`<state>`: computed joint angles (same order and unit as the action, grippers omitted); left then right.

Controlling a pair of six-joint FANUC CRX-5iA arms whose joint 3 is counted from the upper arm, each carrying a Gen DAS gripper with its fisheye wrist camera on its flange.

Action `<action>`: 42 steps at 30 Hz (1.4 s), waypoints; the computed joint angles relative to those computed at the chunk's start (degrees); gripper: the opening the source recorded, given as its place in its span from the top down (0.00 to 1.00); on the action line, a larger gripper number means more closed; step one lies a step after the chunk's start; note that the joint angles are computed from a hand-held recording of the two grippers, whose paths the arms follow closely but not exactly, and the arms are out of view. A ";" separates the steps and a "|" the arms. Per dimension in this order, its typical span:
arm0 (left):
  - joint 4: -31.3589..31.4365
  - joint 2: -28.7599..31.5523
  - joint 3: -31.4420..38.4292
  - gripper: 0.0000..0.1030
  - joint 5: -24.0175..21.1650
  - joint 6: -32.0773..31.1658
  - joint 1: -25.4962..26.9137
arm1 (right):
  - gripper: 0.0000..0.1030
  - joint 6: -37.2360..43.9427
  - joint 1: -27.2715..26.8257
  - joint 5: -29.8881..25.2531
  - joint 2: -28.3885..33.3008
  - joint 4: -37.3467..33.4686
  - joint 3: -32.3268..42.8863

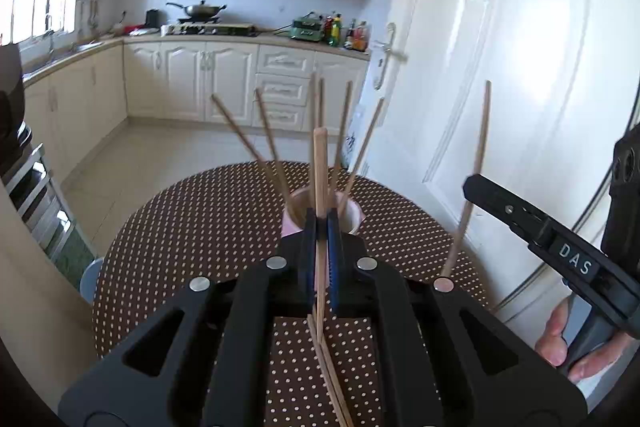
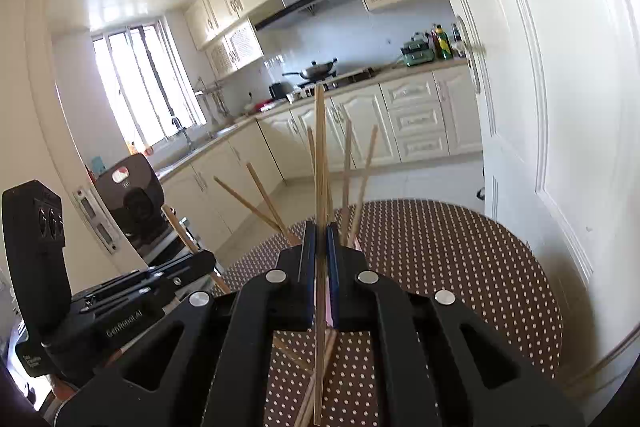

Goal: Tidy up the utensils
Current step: 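Lower the chopstick into the pink cup with the right gripper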

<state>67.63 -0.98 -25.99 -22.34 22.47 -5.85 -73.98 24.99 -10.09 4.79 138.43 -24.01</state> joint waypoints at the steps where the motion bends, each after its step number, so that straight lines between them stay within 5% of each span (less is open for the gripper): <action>1: -0.36 -0.15 0.22 0.95 0.21 0.35 -0.28 | 0.96 -3.44 -0.93 0.99 -0.01 4.02 0.92; 4: 0.16 -0.29 0.39 0.95 2.79 -0.27 -1.26 | 0.96 -2.20 -0.30 -1.26 0.48 2.34 0.83; 8: 0.69 -0.20 1.41 0.95 3.75 -0.53 -1.56 | 0.96 -10.14 -2.01 -0.41 1.22 12.12 3.64; 10: -0.27 0.00 2.56 0.95 4.03 0.90 -1.53 | 0.96 -5.11 -0.83 -2.98 1.95 7.30 3.22; 14: 1.78 -0.19 3.32 0.95 5.84 -0.92 -2.22 | 0.96 -6.29 -0.92 -4.76 2.58 9.46 4.21; 16: 2.64 -0.04 4.02 0.95 6.07 -1.54 -2.39 | 0.96 -12.31 -2.24 -4.31 2.59 16.23 5.52; 31: 0.57 4.02 11.69 0.95 6.48 1.17 -2.47 | 0.96 -0.78 0.82 -19.67 6.13 5.53 5.64; 42: -6.83 10.87 17.76 0.95 4.46 7.40 -1.61 | 0.96 1.09 0.66 -19.12 12.60 4.38 10.33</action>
